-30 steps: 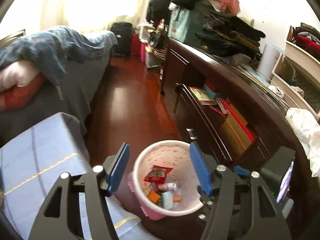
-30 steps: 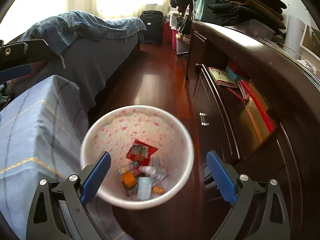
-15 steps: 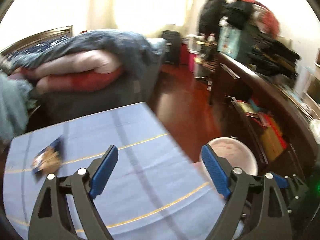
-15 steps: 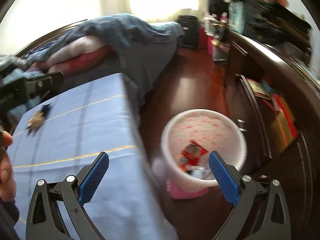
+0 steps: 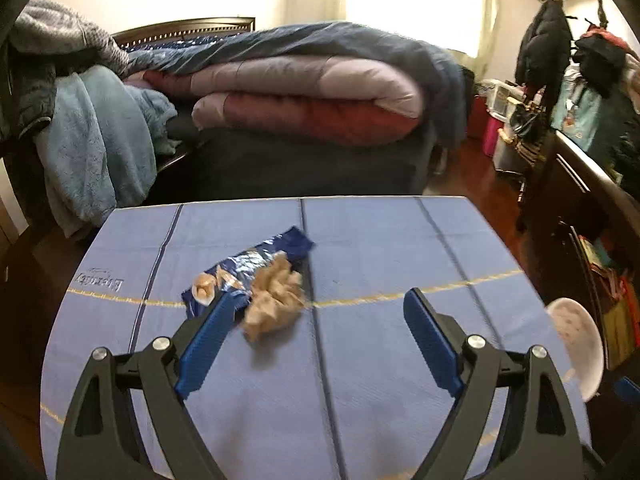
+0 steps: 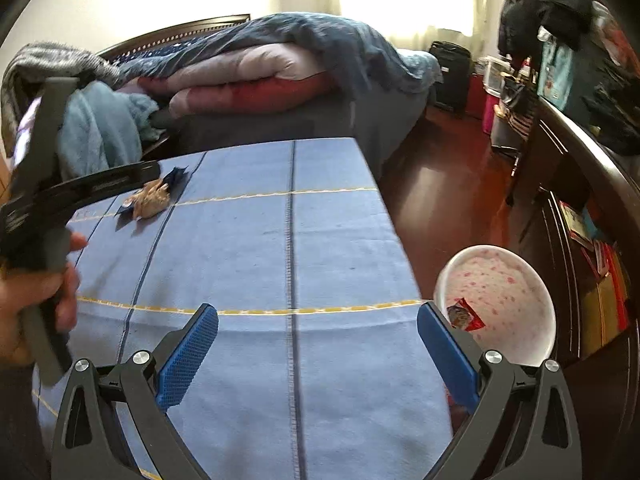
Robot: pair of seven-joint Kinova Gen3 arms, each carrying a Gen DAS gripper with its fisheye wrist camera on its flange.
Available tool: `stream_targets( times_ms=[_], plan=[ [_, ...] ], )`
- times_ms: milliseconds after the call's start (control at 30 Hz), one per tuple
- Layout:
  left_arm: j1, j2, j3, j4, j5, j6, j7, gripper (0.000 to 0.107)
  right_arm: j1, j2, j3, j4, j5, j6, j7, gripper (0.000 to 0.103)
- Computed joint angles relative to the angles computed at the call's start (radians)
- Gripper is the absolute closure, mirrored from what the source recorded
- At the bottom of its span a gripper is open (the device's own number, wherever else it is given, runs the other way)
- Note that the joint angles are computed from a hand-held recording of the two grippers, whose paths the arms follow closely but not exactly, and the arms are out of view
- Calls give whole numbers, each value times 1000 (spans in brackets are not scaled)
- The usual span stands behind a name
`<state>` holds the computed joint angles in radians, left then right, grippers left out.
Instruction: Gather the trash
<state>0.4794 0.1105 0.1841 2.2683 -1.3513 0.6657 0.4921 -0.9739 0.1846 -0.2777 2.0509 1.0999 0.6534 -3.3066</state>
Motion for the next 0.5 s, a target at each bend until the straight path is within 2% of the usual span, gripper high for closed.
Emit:
stream_targets(
  times_ms=[167, 200, 267, 333, 367, 400, 500],
  plan=[
    [-72, 71, -57, -37, -10, -86, -81, 37, -9, 26, 3, -40, -28, 13, 46, 4],
    [-77, 87, -68, -44, -13, -99, -87, 38, -11, 31, 6, -49, -32, 16, 57, 4],
    [-74, 117, -83, -60, -5, -94, -106, 42, -19, 38, 12, -64, -33, 22, 70, 4],
    [-60, 134, -95, -70, 11, -90, -129, 60, -27, 42, 16, -74, -33, 28, 78, 4],
    [-71, 139, -96, -72, 27, -107, -152, 81, -31, 46, 18, -82, -31, 32, 85, 4],
    [-88, 134, -92, -64, 28, -134, -158, 94, -36, 52, 19, -94, -30, 38, 92, 4],
    [-74, 92, -136, -20, -16, -196, -104, 98, -51, 64, 24, -122, -28, 44, 108, 4]
  ],
)
